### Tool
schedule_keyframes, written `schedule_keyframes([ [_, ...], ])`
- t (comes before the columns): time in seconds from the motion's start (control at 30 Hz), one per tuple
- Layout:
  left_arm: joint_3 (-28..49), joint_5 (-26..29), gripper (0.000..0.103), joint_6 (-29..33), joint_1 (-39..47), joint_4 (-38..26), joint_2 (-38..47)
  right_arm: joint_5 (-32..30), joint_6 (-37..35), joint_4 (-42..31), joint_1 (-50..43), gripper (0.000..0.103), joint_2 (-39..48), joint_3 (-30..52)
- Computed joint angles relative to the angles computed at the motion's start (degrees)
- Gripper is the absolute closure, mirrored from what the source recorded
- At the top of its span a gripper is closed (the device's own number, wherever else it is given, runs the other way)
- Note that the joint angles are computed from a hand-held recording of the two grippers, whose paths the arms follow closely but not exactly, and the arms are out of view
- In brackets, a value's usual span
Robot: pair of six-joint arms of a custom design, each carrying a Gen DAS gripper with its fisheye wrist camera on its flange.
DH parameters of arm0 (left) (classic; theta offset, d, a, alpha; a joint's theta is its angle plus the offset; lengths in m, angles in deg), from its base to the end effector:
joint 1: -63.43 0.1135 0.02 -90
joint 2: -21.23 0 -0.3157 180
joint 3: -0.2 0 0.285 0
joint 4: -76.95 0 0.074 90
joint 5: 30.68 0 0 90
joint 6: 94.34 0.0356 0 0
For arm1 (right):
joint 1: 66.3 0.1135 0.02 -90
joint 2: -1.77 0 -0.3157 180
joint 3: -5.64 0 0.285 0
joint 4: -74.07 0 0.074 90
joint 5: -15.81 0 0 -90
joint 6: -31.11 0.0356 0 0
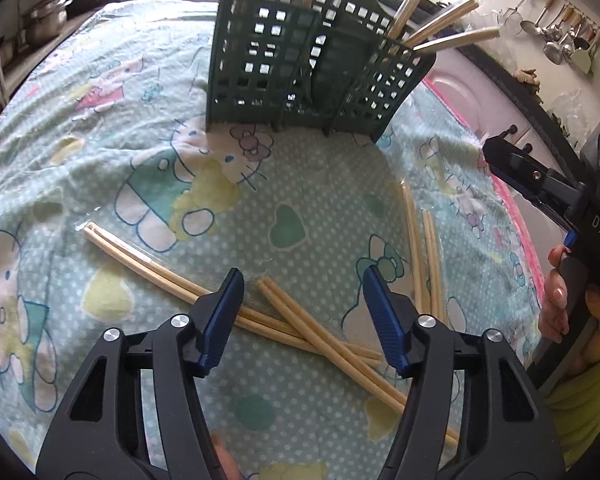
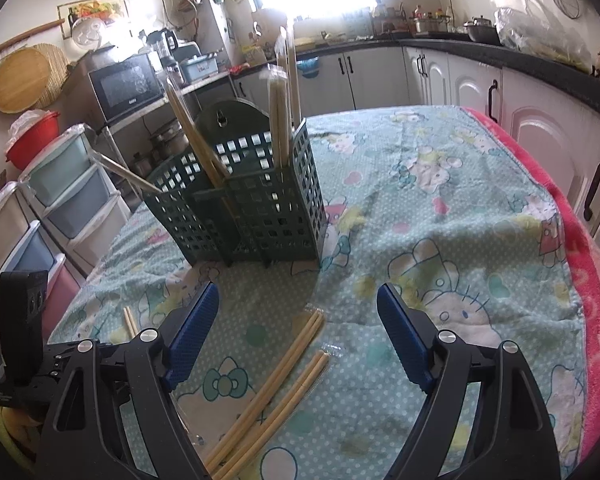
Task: Organize utensils
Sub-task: 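Close the right tool on a chopstick while the left tool grasps another chopstick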
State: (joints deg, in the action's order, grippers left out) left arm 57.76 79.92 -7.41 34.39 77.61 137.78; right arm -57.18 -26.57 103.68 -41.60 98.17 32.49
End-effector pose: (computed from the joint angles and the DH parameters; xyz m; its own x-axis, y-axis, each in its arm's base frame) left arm 0.3124 -0.1878 0.0603 -0.7760 0.3735 -0.5082 0.5752 0.7498 -0.3271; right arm 0.2202 0.0898 0.0908 -0.5976 0.2879 -0.7483 0.1464 0.9568 0.2512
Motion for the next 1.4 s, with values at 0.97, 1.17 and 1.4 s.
schedule_keyframes([
  [0.97, 5.53, -4.42, 0.086, -1.13, -2.53, 0.19, 5.11, -8.25, 0.6, -4.74, -6.17, 0.088, 18.0, 11.91],
  [1.17, 4.91, -3.35, 0.097, -1.74, -1.45, 0.28, 4.53, -7.98, 0.75, -1.38, -6.52, 0.093, 14.83, 8.78],
  [1.4, 2.27, -0.95, 0.099, -1.18, 0.02, 1.39, 0.6, -6.78, 1.69, 2.63, -5.73, 0.094, 8.38, 4.36],
])
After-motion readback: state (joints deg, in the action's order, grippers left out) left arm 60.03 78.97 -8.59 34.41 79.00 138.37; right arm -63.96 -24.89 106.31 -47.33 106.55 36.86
